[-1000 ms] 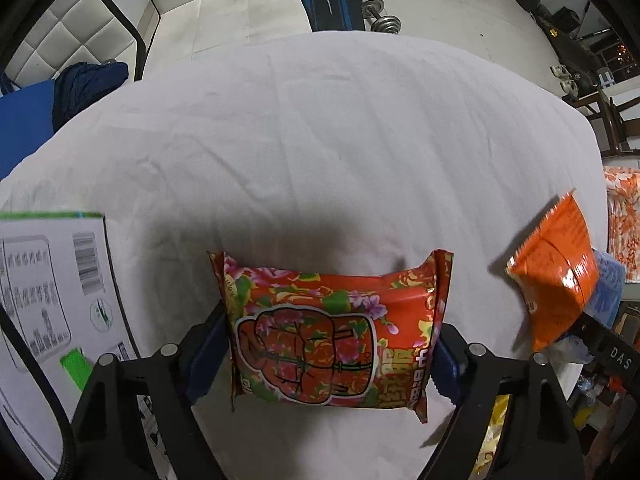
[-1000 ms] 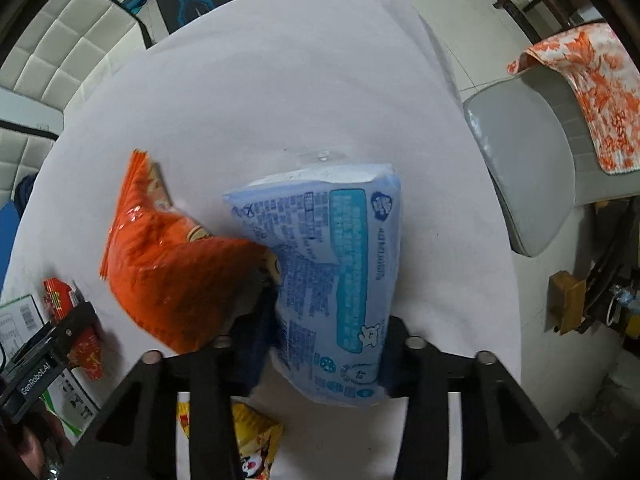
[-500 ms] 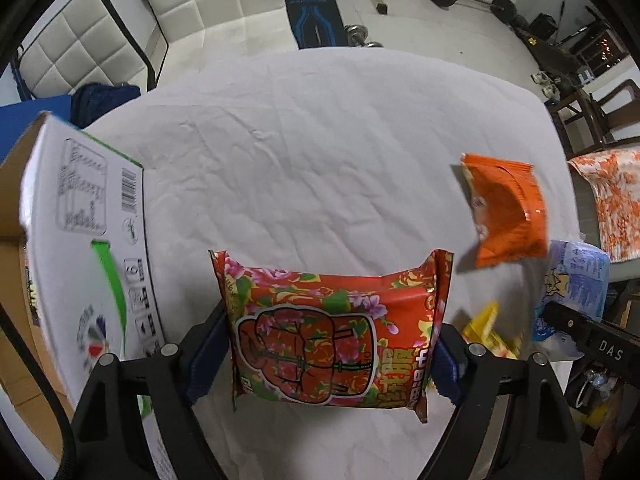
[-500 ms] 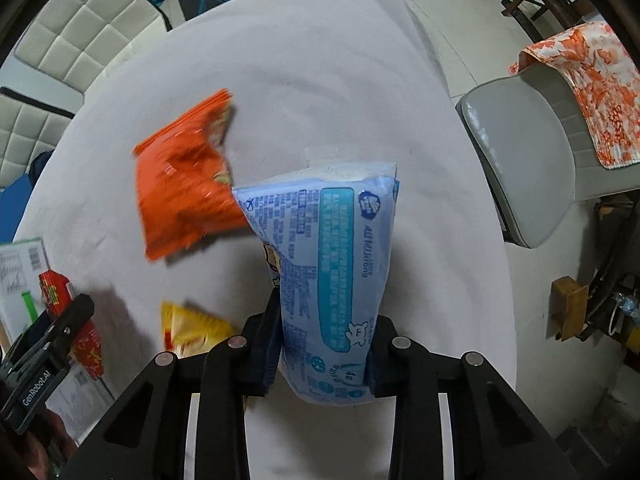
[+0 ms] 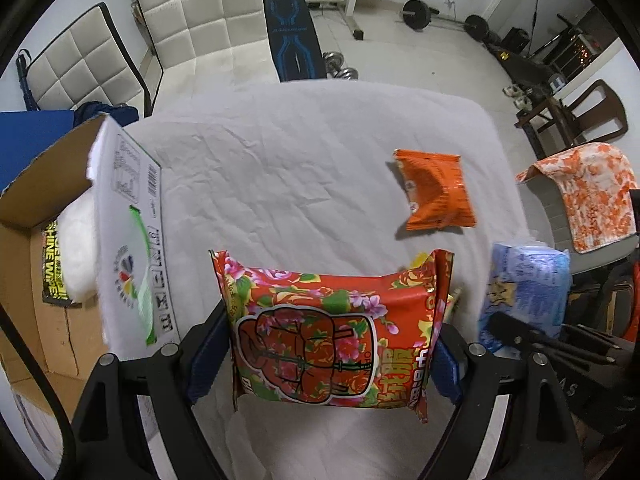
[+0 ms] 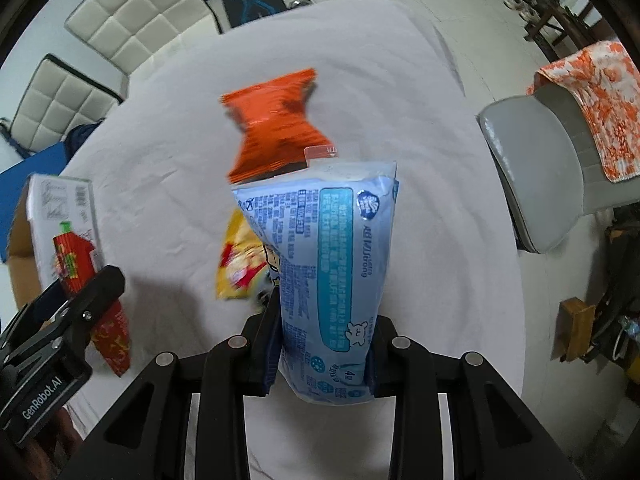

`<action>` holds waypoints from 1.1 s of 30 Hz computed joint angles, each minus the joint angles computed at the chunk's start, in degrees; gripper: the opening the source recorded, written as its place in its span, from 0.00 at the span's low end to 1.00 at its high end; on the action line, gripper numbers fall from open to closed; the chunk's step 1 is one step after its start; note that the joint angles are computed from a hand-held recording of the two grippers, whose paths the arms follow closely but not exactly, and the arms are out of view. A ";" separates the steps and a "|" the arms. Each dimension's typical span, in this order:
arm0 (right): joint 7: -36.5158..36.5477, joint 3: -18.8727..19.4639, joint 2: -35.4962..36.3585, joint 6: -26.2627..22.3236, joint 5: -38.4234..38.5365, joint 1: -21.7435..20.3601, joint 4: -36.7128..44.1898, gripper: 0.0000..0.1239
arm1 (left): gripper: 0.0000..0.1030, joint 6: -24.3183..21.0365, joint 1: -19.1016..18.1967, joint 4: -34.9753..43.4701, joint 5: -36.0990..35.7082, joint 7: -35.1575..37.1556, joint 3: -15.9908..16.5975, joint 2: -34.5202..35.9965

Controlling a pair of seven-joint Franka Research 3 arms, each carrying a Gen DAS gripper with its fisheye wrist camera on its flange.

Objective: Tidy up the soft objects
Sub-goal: 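Carry the red floral packet with left tool into the box while right tool carries the blue pack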

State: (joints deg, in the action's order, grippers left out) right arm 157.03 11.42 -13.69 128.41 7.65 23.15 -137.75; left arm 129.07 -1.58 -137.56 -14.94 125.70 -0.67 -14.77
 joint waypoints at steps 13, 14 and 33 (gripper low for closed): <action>-1.05 2.93 1.85 1.80 -3.50 2.90 10.97 0.28 | 0.82 -9.44 3.99 6.34 -6.27 4.67 6.35 -5.56; -1.17 3.02 2.60 1.90 -3.80 3.25 12.37 0.28 | 0.82 -9.67 4.63 7.44 -6.34 5.00 6.84 -5.27; -0.38 -1.60 35.01 -10.83 -14.29 18.11 58.31 0.28 | 0.82 -5.44 17.49 22.92 -6.62 11.92 9.22 7.96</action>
State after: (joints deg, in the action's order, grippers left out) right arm 156.65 9.82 21.32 117.57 -6.65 41.25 -79.44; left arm 123.64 15.91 -114.64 -21.56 137.62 8.54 -6.82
